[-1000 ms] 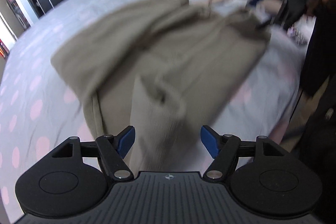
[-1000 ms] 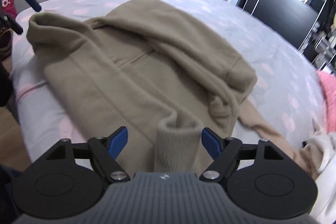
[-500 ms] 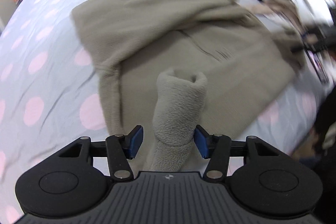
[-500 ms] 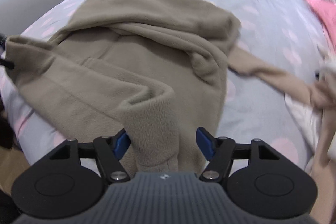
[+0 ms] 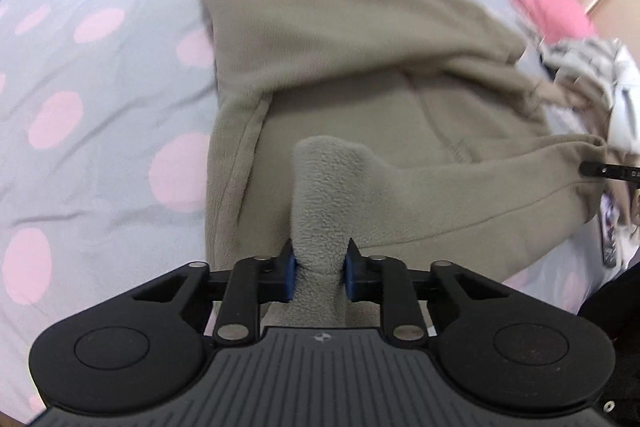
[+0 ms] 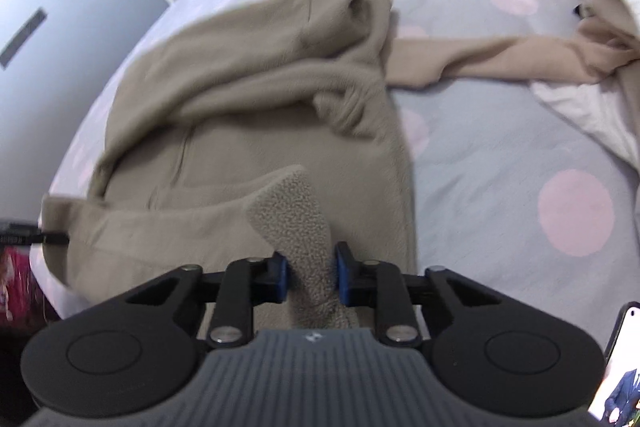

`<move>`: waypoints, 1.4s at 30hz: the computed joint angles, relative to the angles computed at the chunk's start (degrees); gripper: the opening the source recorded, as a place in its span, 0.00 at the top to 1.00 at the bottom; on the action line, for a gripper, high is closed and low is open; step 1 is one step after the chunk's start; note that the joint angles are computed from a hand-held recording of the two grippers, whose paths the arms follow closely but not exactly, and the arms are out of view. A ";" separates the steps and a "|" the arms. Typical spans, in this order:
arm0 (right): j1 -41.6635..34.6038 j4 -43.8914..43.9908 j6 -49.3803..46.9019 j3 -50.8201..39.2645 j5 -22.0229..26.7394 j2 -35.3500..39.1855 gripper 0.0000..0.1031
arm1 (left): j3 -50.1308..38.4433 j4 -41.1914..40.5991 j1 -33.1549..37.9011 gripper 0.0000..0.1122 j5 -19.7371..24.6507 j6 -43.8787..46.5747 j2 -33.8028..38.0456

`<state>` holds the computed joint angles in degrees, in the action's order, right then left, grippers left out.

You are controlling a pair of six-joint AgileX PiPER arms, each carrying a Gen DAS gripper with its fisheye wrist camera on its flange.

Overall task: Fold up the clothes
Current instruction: 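Grasp the hoodie hem with the left gripper while the right gripper grasps the hem, then lift the hem with both grippers and fold it up over the hoodie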

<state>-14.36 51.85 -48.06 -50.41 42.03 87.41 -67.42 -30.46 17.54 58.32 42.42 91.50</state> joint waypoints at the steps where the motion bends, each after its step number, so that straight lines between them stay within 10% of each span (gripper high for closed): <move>1: -0.62 1.51 -1.40 0.71 0.03 -1.41 0.78 | 0.83 -1.69 0.88 0.86 -0.09 1.31 -1.59; 12: -13.88 26.96 -21.20 8.84 7.76 -18.53 0.79 | 5.18 -28.91 14.13 0.87 2.99 17.09 -13.67; 19: -4.78 23.20 -18.18 1.08 -3.48 -19.97 0.80 | -2.60 -25.50 6.68 0.87 -5.37 11.75 -12.65; 30: 10.37 -6.66 7.56 -28.57 -20.93 4.57 0.80 | -27.25 -2.39 -8.61 0.87 -16.50 -9.96 6.12; 42: 14.34 -39.36 38.84 -73.55 -14.21 41.94 0.83 | -60.73 9.46 -11.51 0.87 -12.72 -22.36 36.94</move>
